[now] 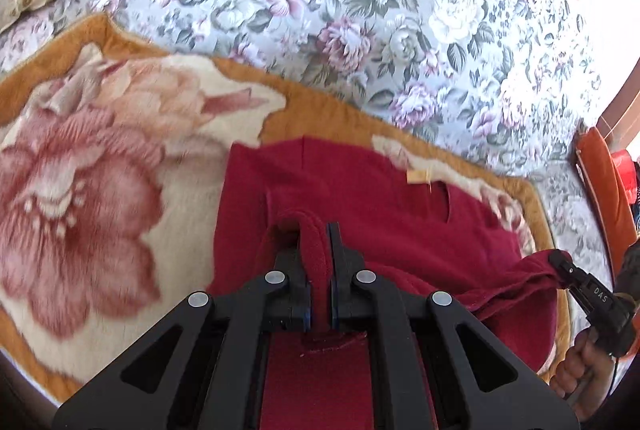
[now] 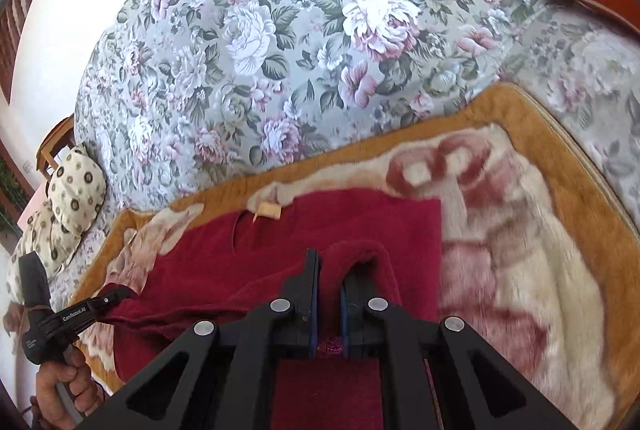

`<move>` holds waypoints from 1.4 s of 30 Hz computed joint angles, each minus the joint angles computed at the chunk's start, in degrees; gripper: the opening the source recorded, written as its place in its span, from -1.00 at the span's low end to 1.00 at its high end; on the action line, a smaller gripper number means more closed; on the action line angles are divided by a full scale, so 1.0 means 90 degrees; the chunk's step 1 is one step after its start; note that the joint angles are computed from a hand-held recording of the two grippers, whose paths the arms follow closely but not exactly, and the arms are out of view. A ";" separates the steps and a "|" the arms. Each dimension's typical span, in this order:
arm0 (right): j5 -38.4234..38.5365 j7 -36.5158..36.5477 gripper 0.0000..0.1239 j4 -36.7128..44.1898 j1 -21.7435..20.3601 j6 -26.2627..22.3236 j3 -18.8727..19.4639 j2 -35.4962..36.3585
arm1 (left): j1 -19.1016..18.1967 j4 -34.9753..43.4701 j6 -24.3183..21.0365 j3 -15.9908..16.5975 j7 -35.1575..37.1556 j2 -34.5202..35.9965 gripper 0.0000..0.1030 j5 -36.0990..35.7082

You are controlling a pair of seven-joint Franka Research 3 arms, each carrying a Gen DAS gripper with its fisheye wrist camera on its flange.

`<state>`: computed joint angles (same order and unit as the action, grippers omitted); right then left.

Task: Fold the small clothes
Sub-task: 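Lift the held hem with both tools and fold it over toward the collar, then open both tools and release the hem onto the sweater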

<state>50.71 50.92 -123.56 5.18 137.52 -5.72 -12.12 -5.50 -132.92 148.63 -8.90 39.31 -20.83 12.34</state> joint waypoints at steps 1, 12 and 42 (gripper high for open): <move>0.0012 0.0012 -0.88 0.0095 0.0008 0.0013 0.0004 0.0093 | 0.0032 0.0129 0.0013 0.0028 0.0027 0.0142 -0.91 0.0014; -0.0259 0.0814 -0.88 0.0936 -0.0186 -0.0102 0.0198 0.1140 | 0.0142 0.1224 -0.0531 0.0173 0.0457 0.1392 -0.81 -0.0313; 0.1267 -0.0287 -0.56 0.1428 -0.0816 -0.1398 0.0123 0.1331 | 0.0114 0.0651 0.1106 0.0618 0.2917 0.0815 0.13 -0.4116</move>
